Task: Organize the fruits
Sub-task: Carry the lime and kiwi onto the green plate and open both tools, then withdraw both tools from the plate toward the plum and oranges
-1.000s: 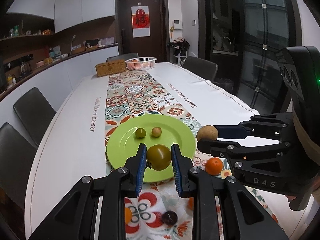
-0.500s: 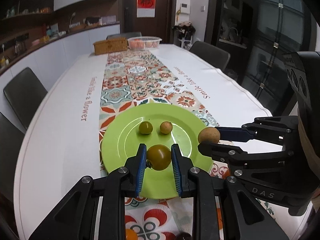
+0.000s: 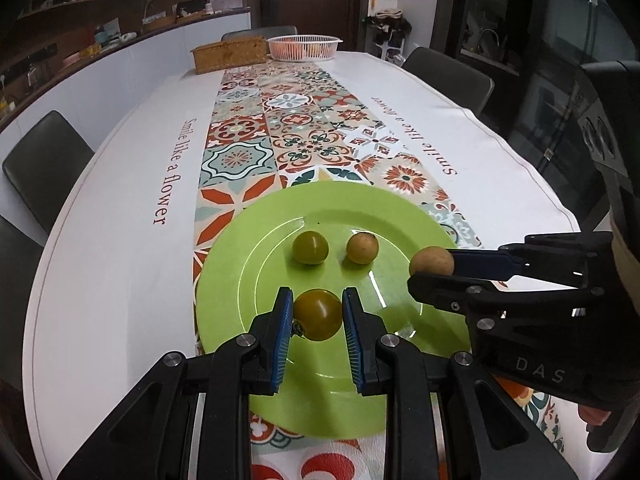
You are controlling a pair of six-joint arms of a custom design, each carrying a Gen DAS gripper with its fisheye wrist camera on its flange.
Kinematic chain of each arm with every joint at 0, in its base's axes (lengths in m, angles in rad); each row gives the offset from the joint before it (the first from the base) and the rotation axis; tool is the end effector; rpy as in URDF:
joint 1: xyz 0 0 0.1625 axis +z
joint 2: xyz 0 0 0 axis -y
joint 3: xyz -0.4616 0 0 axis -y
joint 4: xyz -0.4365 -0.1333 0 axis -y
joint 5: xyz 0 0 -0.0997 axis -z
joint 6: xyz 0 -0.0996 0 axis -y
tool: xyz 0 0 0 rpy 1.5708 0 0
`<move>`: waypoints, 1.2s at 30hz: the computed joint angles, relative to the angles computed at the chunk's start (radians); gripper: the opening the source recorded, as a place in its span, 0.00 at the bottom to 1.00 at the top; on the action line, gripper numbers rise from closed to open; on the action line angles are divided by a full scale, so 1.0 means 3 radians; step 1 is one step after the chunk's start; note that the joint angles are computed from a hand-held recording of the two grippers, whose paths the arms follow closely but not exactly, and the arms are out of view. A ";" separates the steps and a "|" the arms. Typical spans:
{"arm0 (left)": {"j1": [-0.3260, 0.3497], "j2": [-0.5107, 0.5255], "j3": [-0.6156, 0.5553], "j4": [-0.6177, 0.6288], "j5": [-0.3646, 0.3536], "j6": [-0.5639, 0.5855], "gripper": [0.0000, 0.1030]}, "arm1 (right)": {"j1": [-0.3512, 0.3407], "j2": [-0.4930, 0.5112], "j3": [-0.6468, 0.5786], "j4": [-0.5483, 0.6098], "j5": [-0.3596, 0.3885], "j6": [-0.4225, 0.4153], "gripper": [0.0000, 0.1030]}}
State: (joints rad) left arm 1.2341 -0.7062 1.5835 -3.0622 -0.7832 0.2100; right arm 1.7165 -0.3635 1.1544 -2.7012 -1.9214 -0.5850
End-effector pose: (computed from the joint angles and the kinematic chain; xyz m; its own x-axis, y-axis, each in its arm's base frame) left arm -0.0561 -0.7773 0.1264 -0.7270 0.0118 -0.6866 0.4310 0.7862 -0.4428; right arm 0.2234 -0.8400 -0.0387 -0.7129 -0.5345 0.4539 -0.6364 0.7650 -0.0988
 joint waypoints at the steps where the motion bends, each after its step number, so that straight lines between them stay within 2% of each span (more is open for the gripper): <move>1: 0.0008 -0.0001 -0.0020 0.0044 -0.0024 -0.0033 0.25 | -0.0001 0.0009 -0.0018 0.0011 -0.0011 0.0005 0.29; 5: 0.0018 -0.0005 -0.0052 0.0093 -0.0086 -0.0111 0.26 | -0.0004 0.0036 -0.0059 0.0028 -0.0054 0.0017 0.30; 8: 0.0007 -0.0008 -0.0036 0.0037 -0.0051 -0.0087 0.34 | -0.0006 0.0035 -0.0046 -0.0010 -0.0071 -0.0004 0.30; 14: -0.0047 -0.0083 0.0099 -0.0094 0.0033 -0.0118 0.35 | 0.0004 -0.0039 0.0083 -0.0134 -0.0073 -0.0101 0.33; 19: -0.0157 -0.0162 0.0288 -0.0317 0.0221 -0.0025 0.35 | 0.0029 -0.0189 0.0342 -0.0398 -0.0042 -0.0239 0.33; 24: -0.0259 -0.0286 0.0486 -0.0472 0.0253 -0.0048 0.35 | 0.0060 -0.0398 0.0699 -0.0744 0.0069 -0.0363 0.35; 26: -0.0323 -0.0324 0.0584 -0.0607 0.0301 0.0027 0.38 | 0.0064 -0.0467 0.0818 -0.0860 0.0124 -0.0396 0.38; 31: -0.0471 -0.0373 0.0809 -0.0969 0.0477 0.0231 0.43 | 0.0079 -0.0656 0.1168 -0.1186 0.0273 -0.0503 0.40; 33: -0.0518 -0.0400 0.0902 -0.1092 0.0517 0.0266 0.46 | 0.0085 -0.0734 0.1332 -0.1349 0.0334 -0.0573 0.47; 36: -0.0590 -0.0472 0.1076 -0.1247 0.0571 0.0257 0.50 | 0.0091 -0.0816 0.1525 -0.1546 0.0377 -0.0648 0.50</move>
State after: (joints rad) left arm 1.0572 -0.8478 1.9063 -3.4364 -0.6120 0.2872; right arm 1.7439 -0.6084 1.6118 -3.1650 -1.8082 -0.7796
